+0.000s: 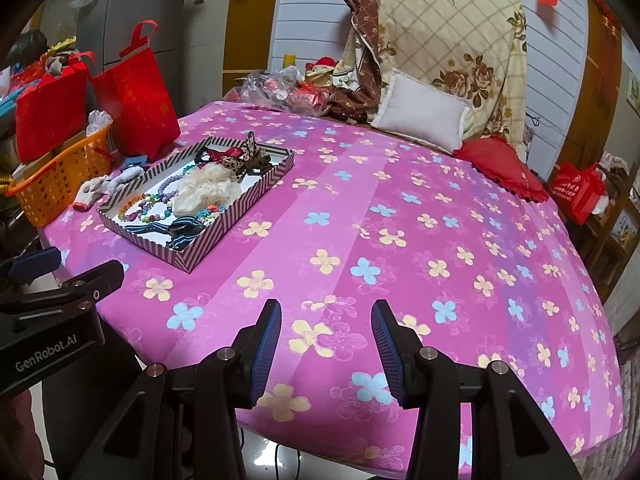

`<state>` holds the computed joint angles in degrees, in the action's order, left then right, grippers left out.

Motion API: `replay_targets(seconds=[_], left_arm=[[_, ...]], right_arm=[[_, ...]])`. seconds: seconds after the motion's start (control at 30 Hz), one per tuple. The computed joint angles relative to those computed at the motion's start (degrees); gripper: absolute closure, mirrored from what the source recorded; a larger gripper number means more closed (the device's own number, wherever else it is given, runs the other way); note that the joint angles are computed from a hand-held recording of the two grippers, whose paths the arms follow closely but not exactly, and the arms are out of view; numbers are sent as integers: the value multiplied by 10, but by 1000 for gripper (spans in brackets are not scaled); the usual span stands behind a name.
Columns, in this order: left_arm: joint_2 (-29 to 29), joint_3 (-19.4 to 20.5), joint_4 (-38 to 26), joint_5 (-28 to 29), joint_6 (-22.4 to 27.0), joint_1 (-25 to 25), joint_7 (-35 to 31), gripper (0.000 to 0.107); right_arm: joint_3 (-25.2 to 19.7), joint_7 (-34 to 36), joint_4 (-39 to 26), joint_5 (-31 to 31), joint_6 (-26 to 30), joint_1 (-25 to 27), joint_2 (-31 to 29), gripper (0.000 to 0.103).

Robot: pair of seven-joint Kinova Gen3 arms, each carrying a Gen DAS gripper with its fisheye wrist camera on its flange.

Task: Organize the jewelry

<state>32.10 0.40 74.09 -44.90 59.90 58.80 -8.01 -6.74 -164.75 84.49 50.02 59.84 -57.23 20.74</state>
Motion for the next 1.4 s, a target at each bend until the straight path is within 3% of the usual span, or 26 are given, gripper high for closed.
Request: replay_targets(seconds=[0.73, 0.87, 0.97, 1.4], left_arm=[[11, 2, -13, 33, -5, -13, -28, 27], [12, 1, -13, 41, -8, -15, -31, 27], [12, -1, -13, 42, -8, -14, -32, 27], [13, -4, -11, 43, -9, -11, -21, 27]], right_arm=[[-1, -1, 1, -9, -1, 5, 1, 56], [1, -4, 1, -6, 0, 2, 1, 53], [2, -8, 0, -1, 3, -1, 4, 45], [0, -4, -7, -3, 12, -3, 11, 44]])
